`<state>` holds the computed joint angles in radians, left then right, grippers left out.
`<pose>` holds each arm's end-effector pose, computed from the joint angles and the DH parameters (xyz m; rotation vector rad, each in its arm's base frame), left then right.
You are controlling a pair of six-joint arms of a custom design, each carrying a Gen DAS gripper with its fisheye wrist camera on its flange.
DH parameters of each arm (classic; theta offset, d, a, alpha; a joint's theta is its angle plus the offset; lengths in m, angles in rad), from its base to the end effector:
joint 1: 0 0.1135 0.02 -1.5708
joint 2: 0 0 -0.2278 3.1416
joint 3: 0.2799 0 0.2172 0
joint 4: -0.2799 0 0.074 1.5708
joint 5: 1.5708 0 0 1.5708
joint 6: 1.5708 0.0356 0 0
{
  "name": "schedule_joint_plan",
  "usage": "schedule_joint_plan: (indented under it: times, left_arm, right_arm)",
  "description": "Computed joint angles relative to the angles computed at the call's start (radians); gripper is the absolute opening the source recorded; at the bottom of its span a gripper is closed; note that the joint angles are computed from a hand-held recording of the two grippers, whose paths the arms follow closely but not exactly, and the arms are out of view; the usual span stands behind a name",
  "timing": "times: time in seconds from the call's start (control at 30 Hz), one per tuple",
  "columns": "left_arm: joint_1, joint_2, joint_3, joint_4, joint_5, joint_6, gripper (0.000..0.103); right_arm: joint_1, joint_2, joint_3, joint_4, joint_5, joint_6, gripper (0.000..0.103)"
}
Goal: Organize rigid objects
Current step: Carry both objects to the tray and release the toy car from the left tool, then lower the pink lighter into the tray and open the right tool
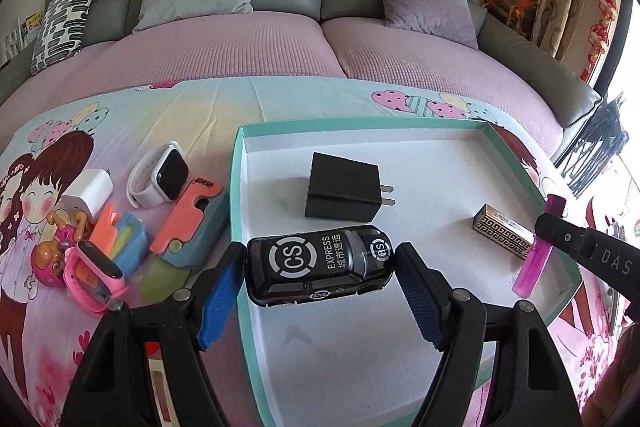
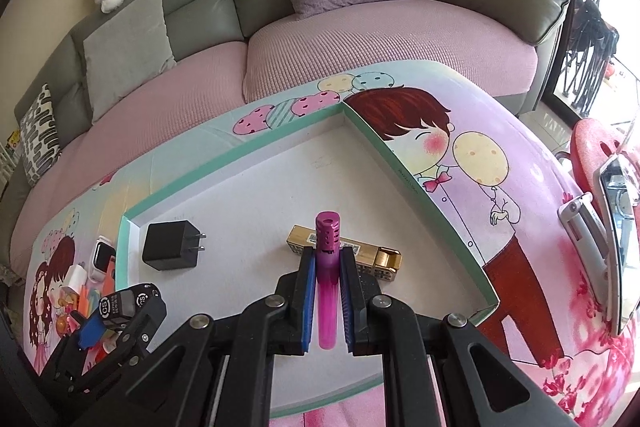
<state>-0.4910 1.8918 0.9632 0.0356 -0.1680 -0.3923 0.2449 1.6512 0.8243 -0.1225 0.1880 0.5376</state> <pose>0.2968 -0.1519 0.1135 0.0483 2.4547 -0.1830 0.2803 0.0632 0.1390 0.4389 2.4593 0.0881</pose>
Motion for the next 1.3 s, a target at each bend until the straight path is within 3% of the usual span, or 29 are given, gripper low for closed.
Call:
schedule_joint_plan:
  times: [0.6,1.03,1.1,1.17,1.2,1.23,1.3]
  left_arm:
    - [0.008,-0.034,-0.028,0.019,-0.013,-0.004,0.077]
    - [0.026,-0.091,-0.073,0.051,-0.078,-0.008,0.079]
    - [0.034,-0.095,-0.08,0.056,-0.087,-0.014,0.079]
    - [0.044,-0.098,-0.087,0.062,-0.11,-0.023,0.08]
    - [0.048,-0.099,-0.09,0.062,-0.129,-0.03,0.084]
    - [0.052,-0.1,-0.092,0.06,-0.155,-0.039,0.099]
    - [0.065,-0.108,-0.106,0.067,-0.199,-0.053,0.103]
  right_arm:
    - [0.01,0.014,0.02,-0.017,0.024,-0.003,0.013]
    - [0.01,0.069,0.063,-0.064,0.054,-0.007,0.016]
    - [0.012,0.078,0.069,-0.069,0.054,-0.006,0.023]
    - [0.015,0.085,0.076,-0.074,0.058,-0.006,0.044]
    - [0.018,0.086,0.077,-0.075,0.063,-0.004,0.052]
    - [0.02,0.084,0.076,-0.075,0.069,-0.003,0.06]
    - [0.022,0.084,0.076,-0.072,0.074,-0.004,0.06]
